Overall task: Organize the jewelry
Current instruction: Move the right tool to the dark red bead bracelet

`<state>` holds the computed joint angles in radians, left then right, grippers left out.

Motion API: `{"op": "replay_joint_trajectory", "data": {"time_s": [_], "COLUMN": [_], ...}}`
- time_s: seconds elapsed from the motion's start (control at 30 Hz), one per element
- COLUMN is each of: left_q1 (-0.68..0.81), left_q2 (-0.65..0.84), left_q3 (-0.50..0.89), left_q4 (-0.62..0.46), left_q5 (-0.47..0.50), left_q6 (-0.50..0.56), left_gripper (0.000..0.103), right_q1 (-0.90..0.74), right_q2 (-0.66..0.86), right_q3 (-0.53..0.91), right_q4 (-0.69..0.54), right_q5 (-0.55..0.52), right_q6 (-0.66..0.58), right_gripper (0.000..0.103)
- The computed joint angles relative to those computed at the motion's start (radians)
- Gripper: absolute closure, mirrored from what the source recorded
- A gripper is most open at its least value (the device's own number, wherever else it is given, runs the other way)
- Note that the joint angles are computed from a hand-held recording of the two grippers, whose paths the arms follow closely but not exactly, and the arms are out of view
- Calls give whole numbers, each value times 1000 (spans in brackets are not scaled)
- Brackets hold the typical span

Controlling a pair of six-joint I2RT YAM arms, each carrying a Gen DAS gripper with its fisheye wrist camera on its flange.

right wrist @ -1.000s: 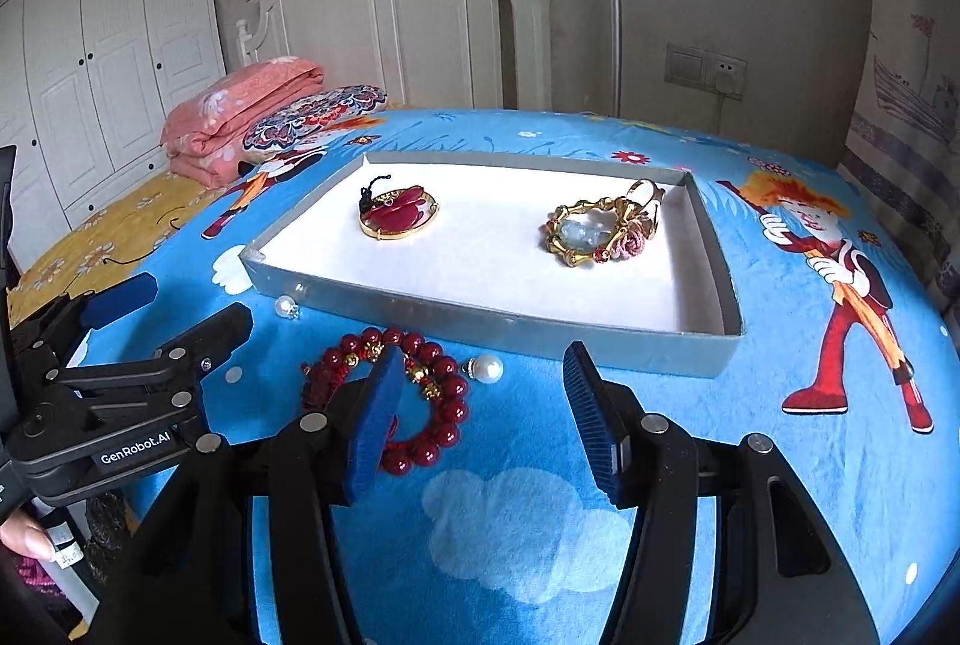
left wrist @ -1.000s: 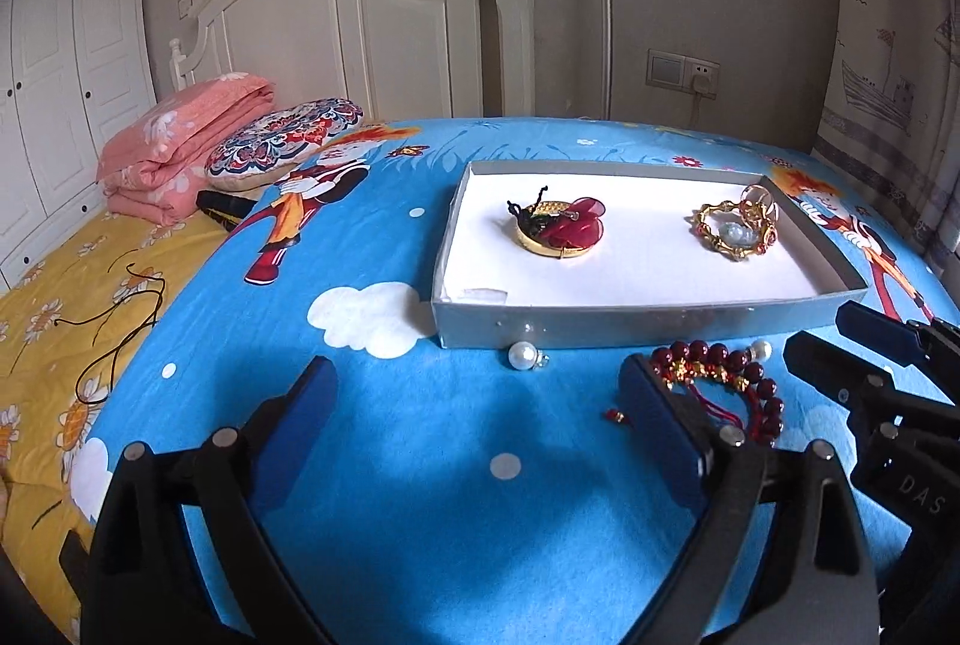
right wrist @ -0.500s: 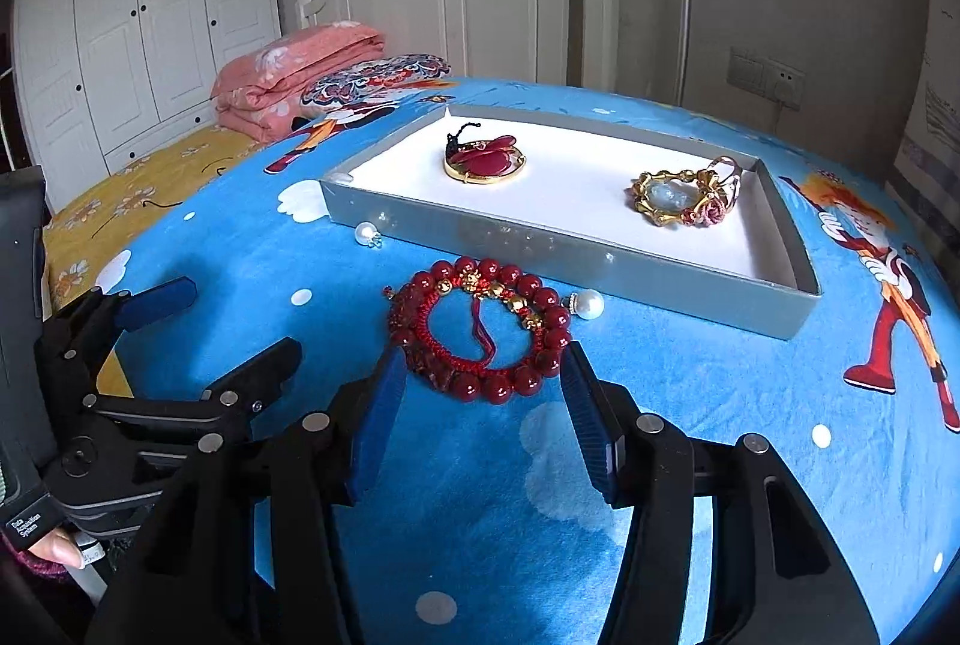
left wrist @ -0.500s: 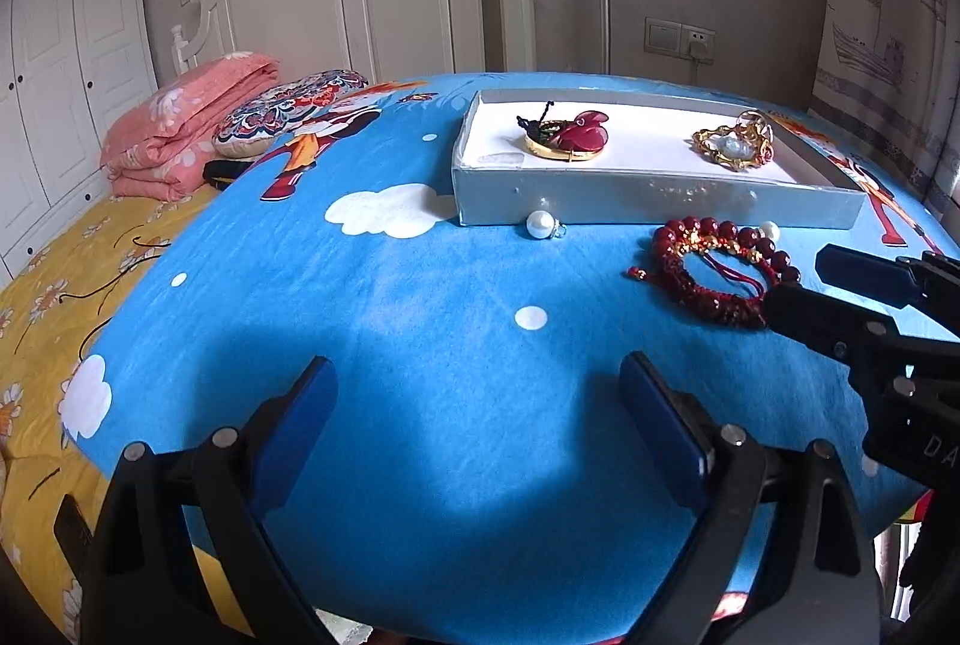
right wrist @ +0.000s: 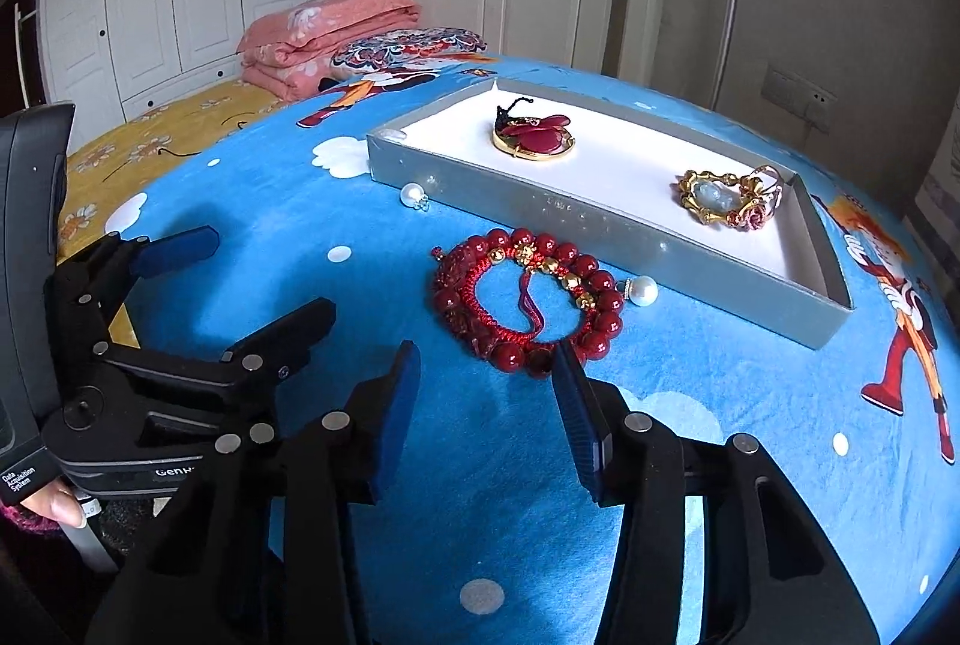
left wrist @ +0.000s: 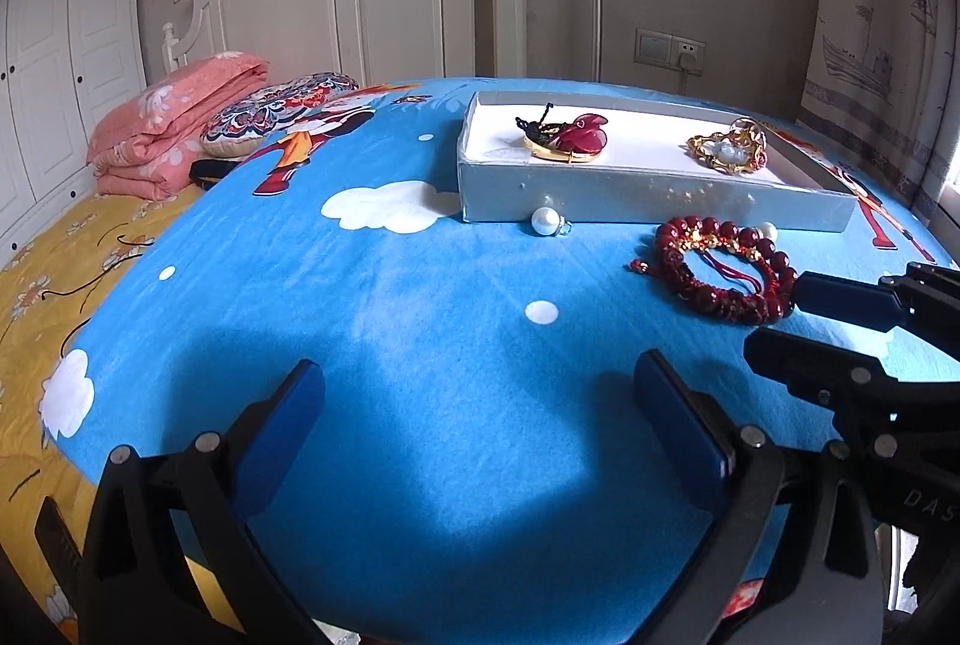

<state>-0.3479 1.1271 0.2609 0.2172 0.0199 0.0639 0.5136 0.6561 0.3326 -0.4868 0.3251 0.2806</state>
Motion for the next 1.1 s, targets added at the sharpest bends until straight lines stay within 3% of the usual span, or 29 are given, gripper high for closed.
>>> {"op": "replay_joint_trajectory", "data": {"time_s": [0.27, 0.4, 0.67, 0.93, 1.1], "left_q1": [5, 25, 78, 91, 102], "left_q2": [2, -4, -34, -36, -39], "left_q3": [-10, -7, -16, -34, -44], "left_q4": [22, 3, -27, -2, 12], "left_q5": [9, 35, 100, 120, 135], "left_q6": [4, 20, 69, 81, 88], "left_gripper": [3, 3, 3, 3, 3], "right_q1": [-59, -85, -41, -43, -11], "right_q2": [14, 70, 135, 295, 290], "right_q3": [39, 57, 60, 157, 176], "right_q4": [22, 57, 83, 68, 32], "right_q5": [-39, -55, -51, -65, -72], "right_q6": [-62, -100, -101, -153, -142], "right_gripper": [65, 76, 86, 86, 88]}}
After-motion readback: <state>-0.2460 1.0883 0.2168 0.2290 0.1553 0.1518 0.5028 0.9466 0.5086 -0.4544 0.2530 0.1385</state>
